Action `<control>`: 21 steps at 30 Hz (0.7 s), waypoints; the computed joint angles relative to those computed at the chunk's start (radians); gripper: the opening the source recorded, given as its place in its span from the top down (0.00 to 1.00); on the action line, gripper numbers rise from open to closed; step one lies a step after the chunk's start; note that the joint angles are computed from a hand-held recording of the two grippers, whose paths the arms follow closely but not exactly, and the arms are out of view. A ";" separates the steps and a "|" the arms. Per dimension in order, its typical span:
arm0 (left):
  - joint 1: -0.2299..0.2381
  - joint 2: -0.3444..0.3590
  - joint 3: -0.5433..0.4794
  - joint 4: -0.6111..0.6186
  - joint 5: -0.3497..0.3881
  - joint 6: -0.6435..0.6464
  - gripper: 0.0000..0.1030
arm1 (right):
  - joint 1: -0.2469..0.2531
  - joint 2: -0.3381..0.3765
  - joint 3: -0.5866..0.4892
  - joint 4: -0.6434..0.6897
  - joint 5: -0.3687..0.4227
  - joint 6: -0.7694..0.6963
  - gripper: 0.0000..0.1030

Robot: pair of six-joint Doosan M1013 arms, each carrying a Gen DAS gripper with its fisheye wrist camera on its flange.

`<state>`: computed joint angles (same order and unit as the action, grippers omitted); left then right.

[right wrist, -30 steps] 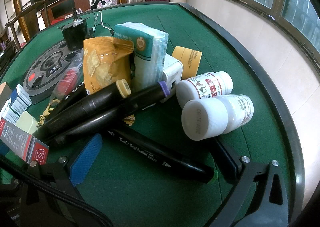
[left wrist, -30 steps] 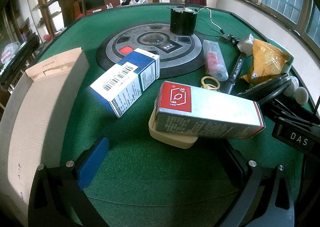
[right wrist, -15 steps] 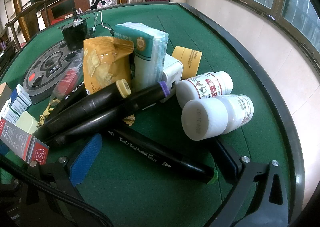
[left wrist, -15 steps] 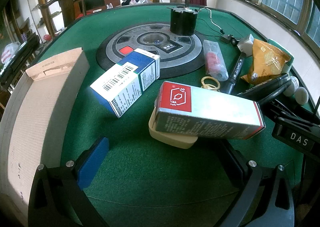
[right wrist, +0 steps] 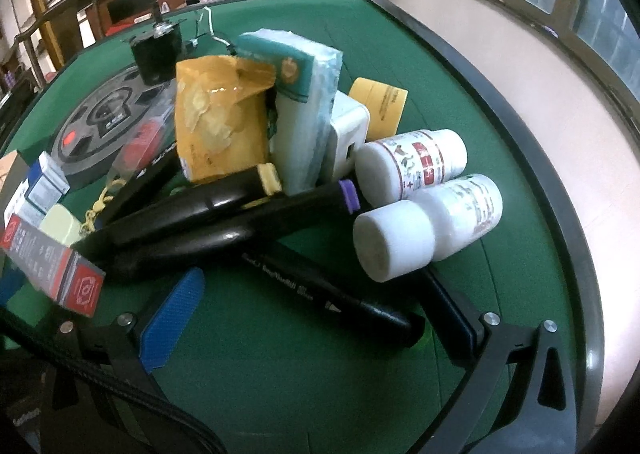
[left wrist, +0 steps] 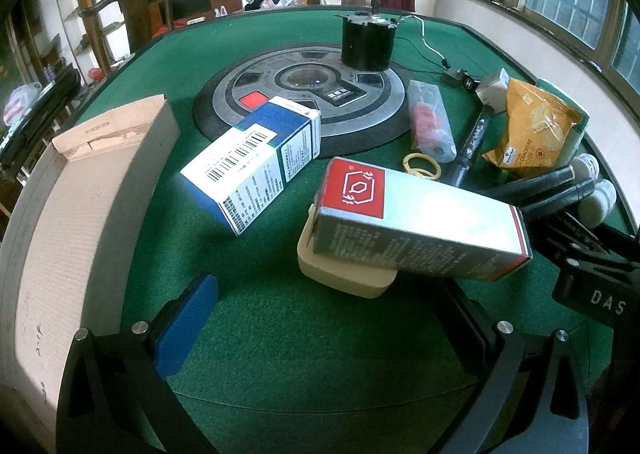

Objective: Organize objects

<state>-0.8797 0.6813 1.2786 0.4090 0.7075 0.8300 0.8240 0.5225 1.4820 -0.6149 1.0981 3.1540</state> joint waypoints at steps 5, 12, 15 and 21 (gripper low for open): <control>0.016 -0.026 0.035 -0.095 -0.067 0.050 0.02 | -0.005 -0.002 -0.010 0.051 0.011 -0.045 0.00; 0.048 -0.147 0.191 -0.155 -0.304 0.072 0.02 | 0.060 -0.032 0.012 -0.080 0.047 0.003 0.00; 0.060 -0.205 0.265 -0.010 -0.405 -0.035 0.02 | 0.110 -0.068 0.046 -0.287 0.053 0.145 0.00; 0.089 -0.246 0.322 0.061 -0.455 -0.109 0.02 | 0.133 -0.079 0.062 -0.535 0.037 0.316 0.00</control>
